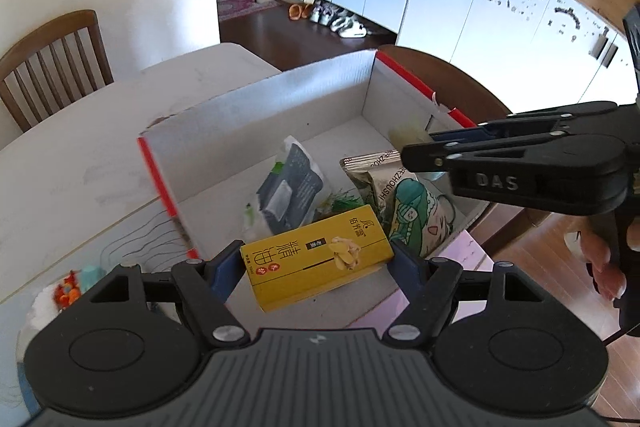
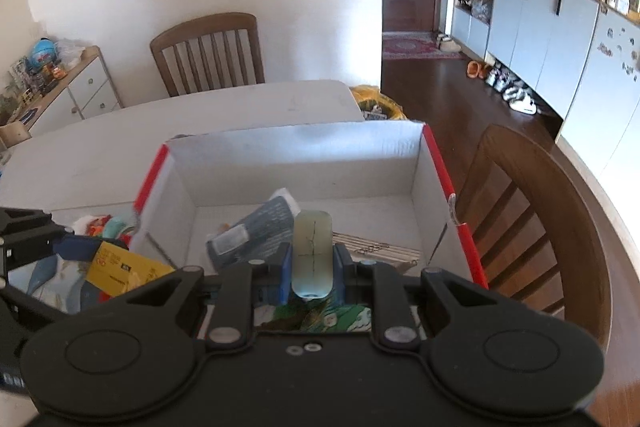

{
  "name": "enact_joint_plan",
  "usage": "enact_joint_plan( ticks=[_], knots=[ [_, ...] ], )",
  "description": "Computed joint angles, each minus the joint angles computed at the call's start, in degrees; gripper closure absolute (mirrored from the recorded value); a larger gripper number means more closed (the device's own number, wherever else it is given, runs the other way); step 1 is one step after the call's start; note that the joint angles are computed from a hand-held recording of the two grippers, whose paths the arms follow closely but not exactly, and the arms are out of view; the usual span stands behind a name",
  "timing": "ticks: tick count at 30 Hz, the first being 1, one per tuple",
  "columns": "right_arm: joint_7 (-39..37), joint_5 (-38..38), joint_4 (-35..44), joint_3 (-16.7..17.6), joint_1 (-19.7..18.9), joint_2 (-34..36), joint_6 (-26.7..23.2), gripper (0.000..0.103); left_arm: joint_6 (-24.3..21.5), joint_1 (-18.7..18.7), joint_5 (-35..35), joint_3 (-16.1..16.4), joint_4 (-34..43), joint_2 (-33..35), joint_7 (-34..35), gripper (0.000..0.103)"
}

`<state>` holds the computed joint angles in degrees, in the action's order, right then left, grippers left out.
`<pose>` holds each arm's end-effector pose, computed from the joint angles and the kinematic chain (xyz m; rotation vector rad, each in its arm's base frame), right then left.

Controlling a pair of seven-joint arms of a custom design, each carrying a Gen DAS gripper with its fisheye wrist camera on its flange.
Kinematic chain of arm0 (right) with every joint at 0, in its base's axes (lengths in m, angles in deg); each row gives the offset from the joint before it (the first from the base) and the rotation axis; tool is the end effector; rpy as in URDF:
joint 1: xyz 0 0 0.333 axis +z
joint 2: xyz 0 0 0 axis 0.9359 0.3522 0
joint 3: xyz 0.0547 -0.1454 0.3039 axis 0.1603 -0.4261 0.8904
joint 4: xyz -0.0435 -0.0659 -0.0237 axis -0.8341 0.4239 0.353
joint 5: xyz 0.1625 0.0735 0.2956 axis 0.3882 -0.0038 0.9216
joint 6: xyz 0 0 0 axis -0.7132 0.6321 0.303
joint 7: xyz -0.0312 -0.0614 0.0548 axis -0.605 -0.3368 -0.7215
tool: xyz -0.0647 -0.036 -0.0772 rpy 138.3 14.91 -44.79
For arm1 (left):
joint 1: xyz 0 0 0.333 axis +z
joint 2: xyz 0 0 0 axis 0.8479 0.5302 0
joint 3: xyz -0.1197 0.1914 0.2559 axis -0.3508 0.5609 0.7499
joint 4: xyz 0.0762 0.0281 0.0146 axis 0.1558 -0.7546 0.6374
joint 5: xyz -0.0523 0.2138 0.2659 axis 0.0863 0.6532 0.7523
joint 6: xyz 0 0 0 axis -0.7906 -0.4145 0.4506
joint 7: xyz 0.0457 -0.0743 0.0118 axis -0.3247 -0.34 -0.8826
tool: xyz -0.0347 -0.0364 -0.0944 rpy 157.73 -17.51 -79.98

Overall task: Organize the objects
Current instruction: 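Carry the yellow box and pale green tube over the red box and lower them, then open both tools to release the yellow box and tube into the box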

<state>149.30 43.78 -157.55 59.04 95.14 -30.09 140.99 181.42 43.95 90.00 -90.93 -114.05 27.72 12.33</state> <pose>0.4428 0.2628 0.5128 -2.1438 1.1377 -0.3064 0.3727 -0.2508 0.4975 -1.8822 1.8884 -0.6777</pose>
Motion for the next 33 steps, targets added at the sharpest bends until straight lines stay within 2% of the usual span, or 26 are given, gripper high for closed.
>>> enact_joint_plan(
  ticks=[7,15,18,27,33],
  knots=[
    [1.01,-3.31,3.02,0.07,-0.88,4.93,-0.59,0.083,-3.42,-0.49,1.12,-0.14,5.16,6.44,-0.85,0.026],
    [-3.71,-0.10,4.67,0.74,-1.98,6.90,-2.20,0.083,-6.12,-1.62,-1.61,1.41,7.91,11.00,1.16,0.026],
    [-4.96,0.91,4.89,0.71,-2.35,7.04,-3.03,0.083,-7.81,-2.02,-0.16,1.42,9.41,12.43,2.09,0.026],
    [-6.45,2.45,4.68,0.43,-2.84,6.78,-4.22,0.083,-6.27,-2.19,-4.85,2.15,9.61,13.51,4.01,0.025],
    [-6.07,2.73,4.43,0.26,-2.91,6.66,-4.20,0.082,-5.82,-2.27,-3.66,2.13,9.70,13.54,2.28,0.025]
  ],
)
